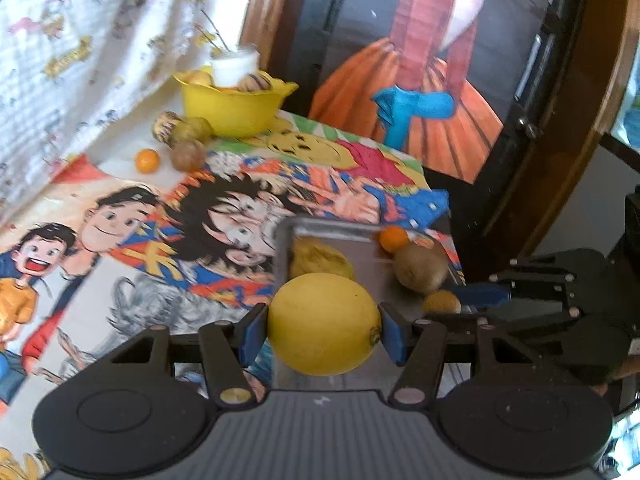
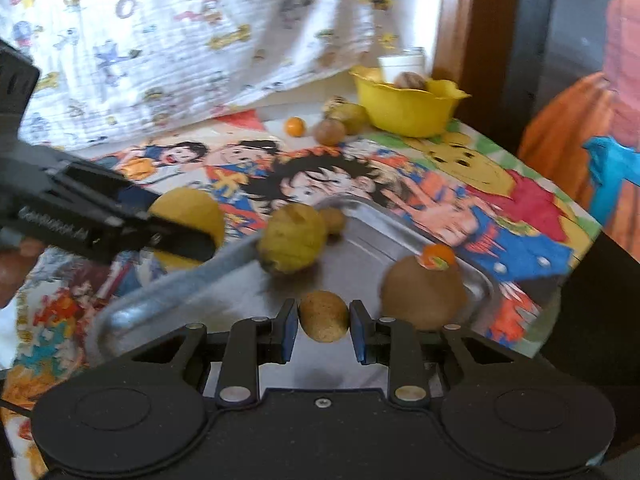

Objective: Organize fruits
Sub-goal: 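Carry the lemon onto the grey tray with the left tool while the right tool carries its brown fruit there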

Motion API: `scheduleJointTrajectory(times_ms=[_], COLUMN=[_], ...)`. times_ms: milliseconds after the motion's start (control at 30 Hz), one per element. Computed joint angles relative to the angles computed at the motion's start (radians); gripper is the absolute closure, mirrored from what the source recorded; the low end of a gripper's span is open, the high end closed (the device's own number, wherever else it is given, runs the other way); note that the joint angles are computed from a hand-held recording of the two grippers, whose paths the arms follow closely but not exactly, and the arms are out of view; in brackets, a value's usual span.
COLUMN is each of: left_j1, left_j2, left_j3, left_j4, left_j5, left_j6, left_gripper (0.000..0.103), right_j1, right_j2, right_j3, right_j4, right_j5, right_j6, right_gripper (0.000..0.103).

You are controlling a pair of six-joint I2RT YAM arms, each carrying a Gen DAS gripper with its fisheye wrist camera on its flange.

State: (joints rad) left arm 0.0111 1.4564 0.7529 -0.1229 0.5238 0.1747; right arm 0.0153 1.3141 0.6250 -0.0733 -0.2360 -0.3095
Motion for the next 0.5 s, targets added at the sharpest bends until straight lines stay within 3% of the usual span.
scheduleJointTrajectory(times_ms=[500], left_j1=[-0.112], left_j2=[0.045], left_j3=[-0.066], left_j4=[0.104], left_j5=[-0.085], left_j6=[-0.027], left_gripper=[0.04], right_j1=[-0.044], right_j2=[0.116], right_j3=[-0.037], right_j4=[0.176], right_j5=[0.052], right_j6=[0.104], right_gripper=[0.073])
